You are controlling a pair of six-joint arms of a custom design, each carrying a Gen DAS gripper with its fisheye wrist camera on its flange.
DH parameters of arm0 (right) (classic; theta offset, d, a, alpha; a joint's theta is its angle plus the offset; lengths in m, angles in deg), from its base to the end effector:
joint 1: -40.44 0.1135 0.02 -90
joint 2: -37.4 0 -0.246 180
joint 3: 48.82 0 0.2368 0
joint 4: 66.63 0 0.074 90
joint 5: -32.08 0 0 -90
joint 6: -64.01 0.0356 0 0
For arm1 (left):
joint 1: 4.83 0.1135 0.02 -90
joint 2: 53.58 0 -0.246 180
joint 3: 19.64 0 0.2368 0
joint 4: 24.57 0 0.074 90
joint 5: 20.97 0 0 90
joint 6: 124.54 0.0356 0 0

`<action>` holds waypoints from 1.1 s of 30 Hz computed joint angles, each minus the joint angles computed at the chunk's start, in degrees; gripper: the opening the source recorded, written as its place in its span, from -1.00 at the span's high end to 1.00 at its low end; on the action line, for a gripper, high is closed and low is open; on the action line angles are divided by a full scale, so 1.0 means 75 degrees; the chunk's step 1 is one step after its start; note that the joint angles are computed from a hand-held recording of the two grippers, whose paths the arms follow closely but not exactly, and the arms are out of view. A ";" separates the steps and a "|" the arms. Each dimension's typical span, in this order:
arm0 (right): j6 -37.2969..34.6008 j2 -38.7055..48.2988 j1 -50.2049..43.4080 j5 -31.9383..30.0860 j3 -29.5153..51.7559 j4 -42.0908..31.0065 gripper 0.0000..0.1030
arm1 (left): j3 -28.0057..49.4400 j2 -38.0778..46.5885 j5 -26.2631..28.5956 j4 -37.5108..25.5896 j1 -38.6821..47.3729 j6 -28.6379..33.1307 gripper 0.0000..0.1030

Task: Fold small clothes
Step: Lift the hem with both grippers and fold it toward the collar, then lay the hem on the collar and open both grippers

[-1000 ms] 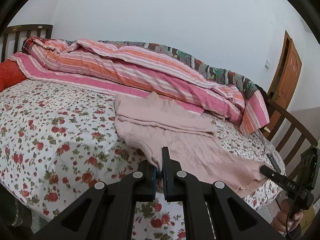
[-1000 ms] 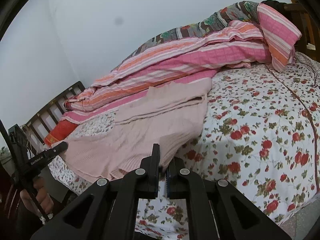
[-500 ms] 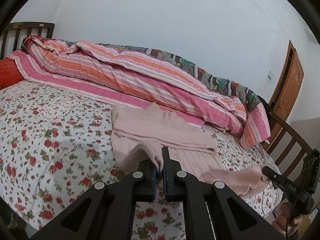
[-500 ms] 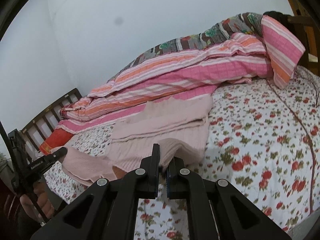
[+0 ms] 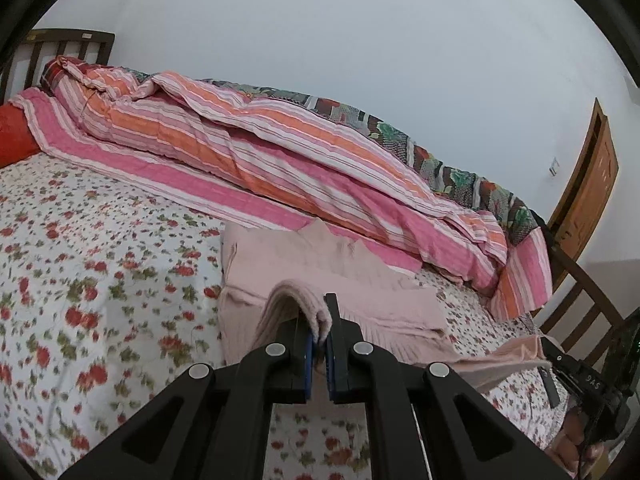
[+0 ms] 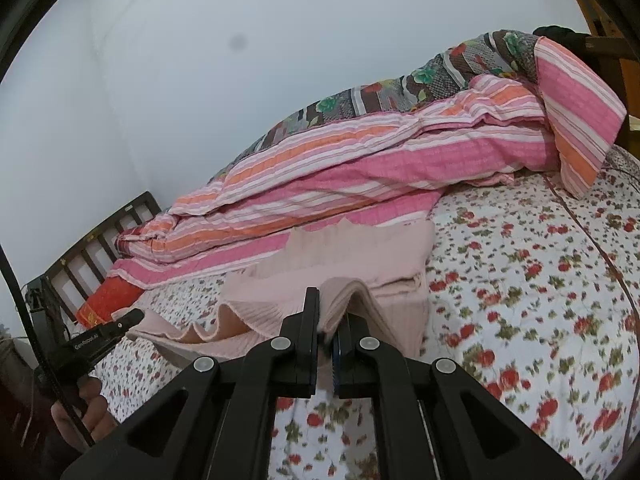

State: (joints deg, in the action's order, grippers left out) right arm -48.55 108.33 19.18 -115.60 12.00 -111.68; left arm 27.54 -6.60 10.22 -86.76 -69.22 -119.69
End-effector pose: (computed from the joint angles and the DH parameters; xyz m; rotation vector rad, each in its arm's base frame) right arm 0.2214 -0.0539 0.2281 -0.3866 2.0954 0.8269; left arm 0.0847 -0.1062 0.2126 -0.6467 1.9462 -0.1881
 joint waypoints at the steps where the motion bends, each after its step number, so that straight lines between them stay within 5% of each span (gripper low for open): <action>1: 0.0246 0.0092 0.0127 0.0086 0.0038 0.0218 0.90 | -0.0152 -0.0234 0.0233 0.0506 0.0447 0.0684 0.89; 8: 0.1889 0.1078 0.1090 0.0832 0.0448 0.1844 0.90 | -0.0788 -0.0574 0.2272 0.3165 0.3363 0.3661 0.89; 21: 0.3029 0.3966 0.2957 0.2522 0.2788 0.3059 0.90 | -0.0352 0.2879 0.5790 0.6575 0.7395 0.5502 0.89; 28: 0.3273 0.5960 0.3599 0.3266 0.4820 0.2709 0.90 | 0.1069 0.5291 0.6525 0.7096 0.8374 0.5945 0.89; 33: 0.3109 0.7401 0.3894 0.3850 0.6580 0.1633 0.74 | 0.2248 0.6539 0.7596 0.6533 0.8965 0.5959 0.72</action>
